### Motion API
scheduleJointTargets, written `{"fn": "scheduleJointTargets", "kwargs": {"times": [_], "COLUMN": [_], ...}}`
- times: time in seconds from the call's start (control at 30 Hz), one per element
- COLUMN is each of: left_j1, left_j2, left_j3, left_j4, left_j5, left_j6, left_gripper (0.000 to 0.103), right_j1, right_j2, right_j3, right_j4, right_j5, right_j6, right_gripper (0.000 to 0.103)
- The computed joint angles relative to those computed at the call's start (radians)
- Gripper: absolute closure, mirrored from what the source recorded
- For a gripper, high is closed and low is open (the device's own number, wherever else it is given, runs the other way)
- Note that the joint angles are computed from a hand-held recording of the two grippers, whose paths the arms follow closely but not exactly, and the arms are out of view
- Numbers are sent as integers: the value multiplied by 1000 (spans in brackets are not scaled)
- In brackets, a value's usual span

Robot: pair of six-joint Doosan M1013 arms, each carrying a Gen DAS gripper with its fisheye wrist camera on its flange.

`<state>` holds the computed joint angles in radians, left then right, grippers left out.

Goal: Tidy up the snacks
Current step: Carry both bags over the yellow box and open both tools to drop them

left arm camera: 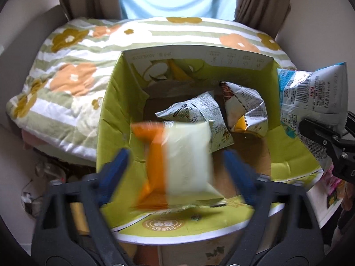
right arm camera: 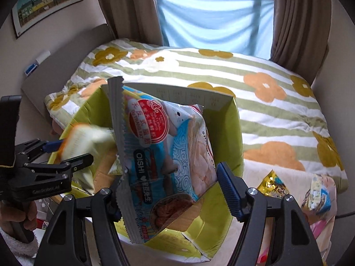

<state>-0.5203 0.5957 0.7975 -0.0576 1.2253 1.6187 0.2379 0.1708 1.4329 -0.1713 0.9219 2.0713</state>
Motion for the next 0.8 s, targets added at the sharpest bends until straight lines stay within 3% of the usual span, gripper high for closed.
{"fn": "scheduleJointTargets", "kwargs": {"times": [0.4,0.47,0.57,0.67,0.8], "left_j1": [12,12,10,11,11], "left_j2": [-51,-54,-64,-72,-80], "left_j3": [74,79,93,105,118], "left_j4": [-19,-17,-3,-10,-11], "left_j5": [-39,-45,-60,-68,-69], "left_j6": [1,-1,-14,-24,-34], "left_gripper": [0,0,0,0,0], "right_j1": [13,17,25,30,32], "right_j2": [16,19,14,-6,-11], "right_j3": [-1,0,11,42,50], "right_j4": [-10,-8,-25,-13,5], "right_j5": [50,42,16,-39,-24], "right_j6": [34,37,64,55,36], "right_gripper": [35,29,1,1,1]}}
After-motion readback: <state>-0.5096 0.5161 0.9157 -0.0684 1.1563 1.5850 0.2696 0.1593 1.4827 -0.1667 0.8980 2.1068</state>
